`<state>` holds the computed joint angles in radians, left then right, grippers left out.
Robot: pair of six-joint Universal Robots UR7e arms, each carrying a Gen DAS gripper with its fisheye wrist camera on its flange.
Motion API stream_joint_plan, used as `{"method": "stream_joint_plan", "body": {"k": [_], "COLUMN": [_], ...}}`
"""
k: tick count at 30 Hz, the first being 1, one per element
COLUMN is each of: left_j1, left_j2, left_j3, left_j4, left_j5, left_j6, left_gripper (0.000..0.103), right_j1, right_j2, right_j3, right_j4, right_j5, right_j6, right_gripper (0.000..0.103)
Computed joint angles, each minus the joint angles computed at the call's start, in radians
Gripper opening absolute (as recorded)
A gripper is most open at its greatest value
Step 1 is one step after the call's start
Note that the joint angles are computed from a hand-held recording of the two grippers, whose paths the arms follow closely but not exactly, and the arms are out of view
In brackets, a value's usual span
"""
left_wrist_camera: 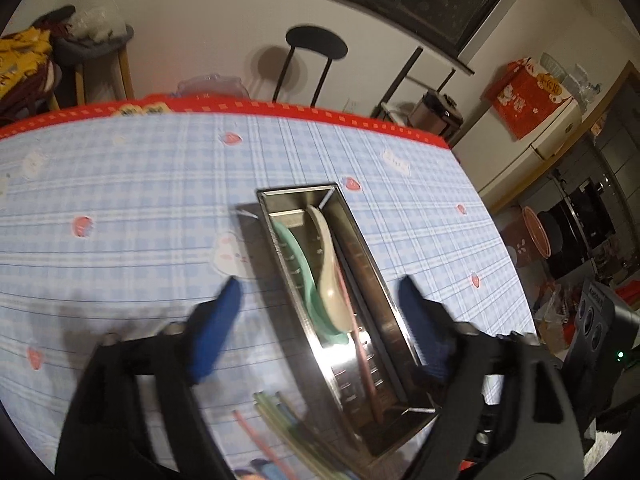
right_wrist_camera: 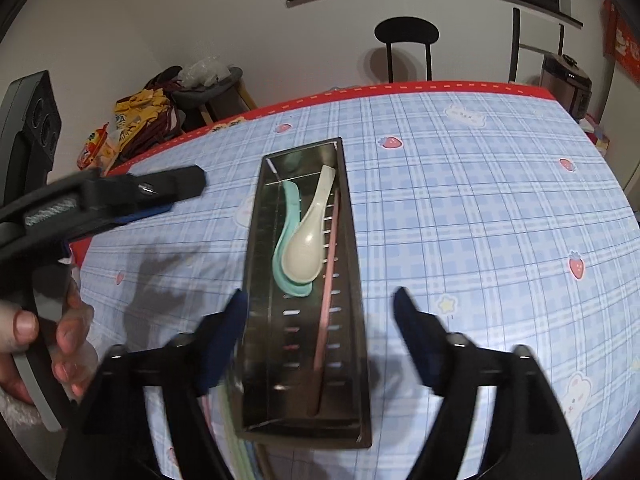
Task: Organize utensils
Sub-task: 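Lower the beige spoon with the left tool while the right tool lowers the pink chopstick into the tray, then open both tools and withdraw them from the steel tray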
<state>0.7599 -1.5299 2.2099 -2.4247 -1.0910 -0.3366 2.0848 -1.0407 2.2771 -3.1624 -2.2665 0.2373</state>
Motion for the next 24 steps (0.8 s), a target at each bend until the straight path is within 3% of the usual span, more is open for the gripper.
{"method": "stream_joint_plan", "body": {"k": [2, 3, 4, 10, 17, 24], "left_j1": [-0.017, -0.031, -0.042, -0.103, -0.201, -0.256], "left_j2": [-0.04, -0.068, -0.093, -0.275, -0.523, -0.677], "left_j3": [0.008, 0.013, 0.023, 0.074, 0.167, 0.239], "left_j4": [0.033, 0.063, 0.078, 0.267, 0.541, 0.747], "left_j5": [0.023, 0.046, 0.062, 0.118, 0.16, 0.106], "left_j6": [-0.004, -0.014, -0.022, -0.115, -0.331, -0.489], "left_gripper": [0.091, 0.097, 0.097, 0.097, 0.097, 0.097], "right_j1": [0.022, 0.034, 0.04, 0.116, 0.167, 0.205], "right_j2": [-0.003, -0.006, -0.007, 0.011, 0.026, 0.039], "right_j3": [0.003, 0.005, 0.007, 0.021, 0.062, 0.11], "right_j4": [0.016, 0.025, 0.03, 0.081, 0.117, 0.144], "right_j5": [-0.013, -0.017, -0.019, -0.092, -0.107, -0.096], "right_j6": [0.03, 0.048, 0.057, 0.148, 0.262, 0.339], "right_gripper": [0.094, 0.096, 0.097, 0.097, 0.097, 0.097]}}
